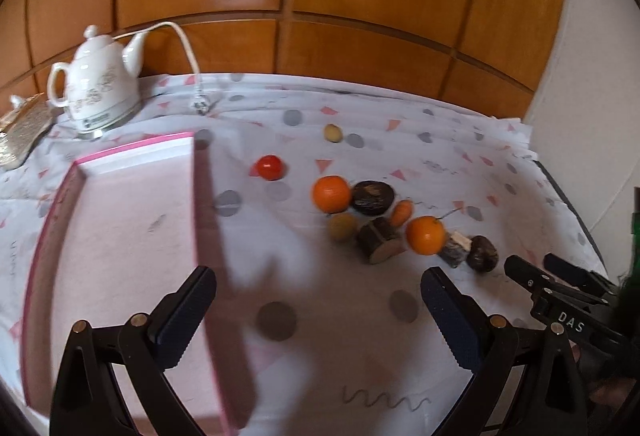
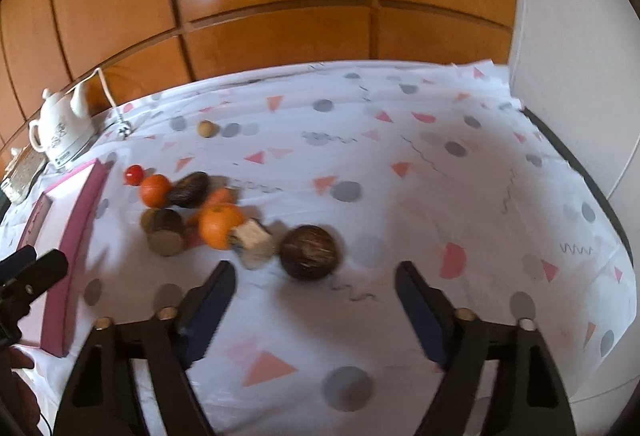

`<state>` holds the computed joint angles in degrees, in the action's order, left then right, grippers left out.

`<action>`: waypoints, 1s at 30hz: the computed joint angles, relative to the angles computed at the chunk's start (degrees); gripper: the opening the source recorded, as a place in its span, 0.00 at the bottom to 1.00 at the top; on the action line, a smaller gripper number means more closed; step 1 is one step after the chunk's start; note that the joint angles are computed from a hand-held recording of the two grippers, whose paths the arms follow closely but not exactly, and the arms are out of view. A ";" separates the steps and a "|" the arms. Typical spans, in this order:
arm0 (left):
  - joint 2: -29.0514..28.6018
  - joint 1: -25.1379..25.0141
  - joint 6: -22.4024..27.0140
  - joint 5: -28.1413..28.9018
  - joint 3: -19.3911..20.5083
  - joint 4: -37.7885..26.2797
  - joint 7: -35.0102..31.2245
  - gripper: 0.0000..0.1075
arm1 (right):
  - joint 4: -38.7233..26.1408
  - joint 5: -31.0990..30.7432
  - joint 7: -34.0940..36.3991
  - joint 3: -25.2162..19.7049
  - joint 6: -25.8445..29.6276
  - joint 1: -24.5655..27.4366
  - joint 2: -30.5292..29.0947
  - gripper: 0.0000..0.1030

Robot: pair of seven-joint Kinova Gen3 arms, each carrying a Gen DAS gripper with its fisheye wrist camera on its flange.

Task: Organize fruits
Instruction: 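Move the left tool to the dark wooden log while the right tool approaches the dark round fruit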

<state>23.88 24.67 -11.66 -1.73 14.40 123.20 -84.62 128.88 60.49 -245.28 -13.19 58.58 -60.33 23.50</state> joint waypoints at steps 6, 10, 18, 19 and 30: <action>2.53 6.92 5.53 3.33 -5.74 -4.78 -2.65 0.95 | 4.57 4.33 -7.00 -0.34 -4.37 0.98 -1.12 0.53; 4.60 6.60 6.68 3.74 -4.90 -7.17 -2.55 0.91 | 6.18 7.50 -10.67 -0.94 -6.31 1.77 -0.89 0.52; 9.73 4.50 12.73 3.36 -1.22 -14.64 -2.50 0.67 | 7.50 9.75 -13.64 -1.99 -6.00 2.16 -0.49 0.52; 10.26 4.95 12.97 3.48 -1.53 -15.35 -2.25 0.66 | 7.79 10.09 -14.16 -2.10 -6.16 2.28 -0.52 0.52; 13.52 7.17 14.15 4.21 -2.56 -19.70 -0.94 0.64 | 9.15 13.17 -15.39 -3.02 -7.17 3.92 -0.47 0.52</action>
